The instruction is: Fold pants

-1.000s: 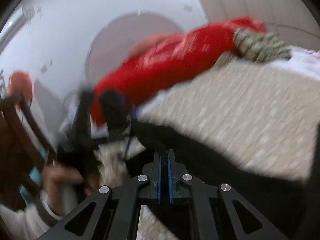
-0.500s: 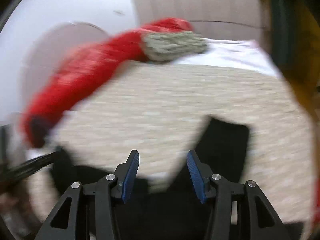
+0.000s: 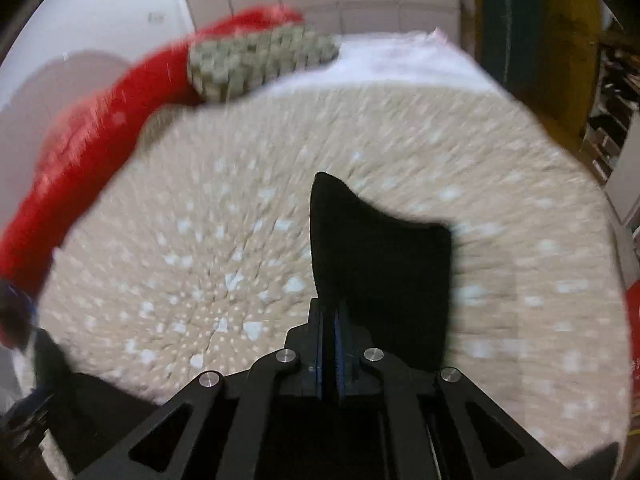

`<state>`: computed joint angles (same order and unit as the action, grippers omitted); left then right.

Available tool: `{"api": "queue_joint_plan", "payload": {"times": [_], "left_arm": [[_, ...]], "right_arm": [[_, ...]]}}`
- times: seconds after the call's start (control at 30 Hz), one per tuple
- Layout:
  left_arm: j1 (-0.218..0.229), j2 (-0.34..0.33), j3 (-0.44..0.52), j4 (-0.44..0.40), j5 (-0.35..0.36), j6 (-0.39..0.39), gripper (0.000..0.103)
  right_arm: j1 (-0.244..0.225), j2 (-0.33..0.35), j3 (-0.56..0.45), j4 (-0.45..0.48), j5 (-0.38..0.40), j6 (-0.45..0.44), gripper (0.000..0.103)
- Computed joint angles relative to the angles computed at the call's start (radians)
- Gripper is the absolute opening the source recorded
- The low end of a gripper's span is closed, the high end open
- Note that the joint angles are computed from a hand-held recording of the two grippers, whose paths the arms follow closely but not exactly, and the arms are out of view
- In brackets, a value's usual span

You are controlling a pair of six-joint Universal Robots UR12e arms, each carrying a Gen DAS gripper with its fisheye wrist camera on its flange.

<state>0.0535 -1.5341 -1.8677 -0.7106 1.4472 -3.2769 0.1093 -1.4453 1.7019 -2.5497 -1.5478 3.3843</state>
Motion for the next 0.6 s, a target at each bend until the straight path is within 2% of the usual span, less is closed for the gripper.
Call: {"api": "queue_joint_plan", "payload": {"times": [0.13,0.2,0.37,0.5,0.6], "left_arm": [[0.006,0.005,0.0,-0.009,-0.02,-0.013,0.077],[0.012,0.011,-0.002,-0.014,-0.042,-0.015,0.077],[0.007,0.025,-0.011,-0.013,-0.02,-0.001,0.077],[0.002,0.027,-0.015,-0.03,0.016,0.005,0.077],[0.0,0.037,-0.023,-0.033,0.039,0.014,0.077]], "right_arm": [[-0.066,-0.151,0.142,-0.116,0.088,0.03,0.004],[-0.091,-0.228,0.208,-0.134,0.108,0.033,0.004],[-0.151,-0.388,0.35,-0.049,0.113,0.069,0.004],[-0.191,-0.404,0.425,0.014,0.173,0.121,0.004],[-0.22,-0.422,0.475,-0.067,0.223,0.211,0.005]]}}
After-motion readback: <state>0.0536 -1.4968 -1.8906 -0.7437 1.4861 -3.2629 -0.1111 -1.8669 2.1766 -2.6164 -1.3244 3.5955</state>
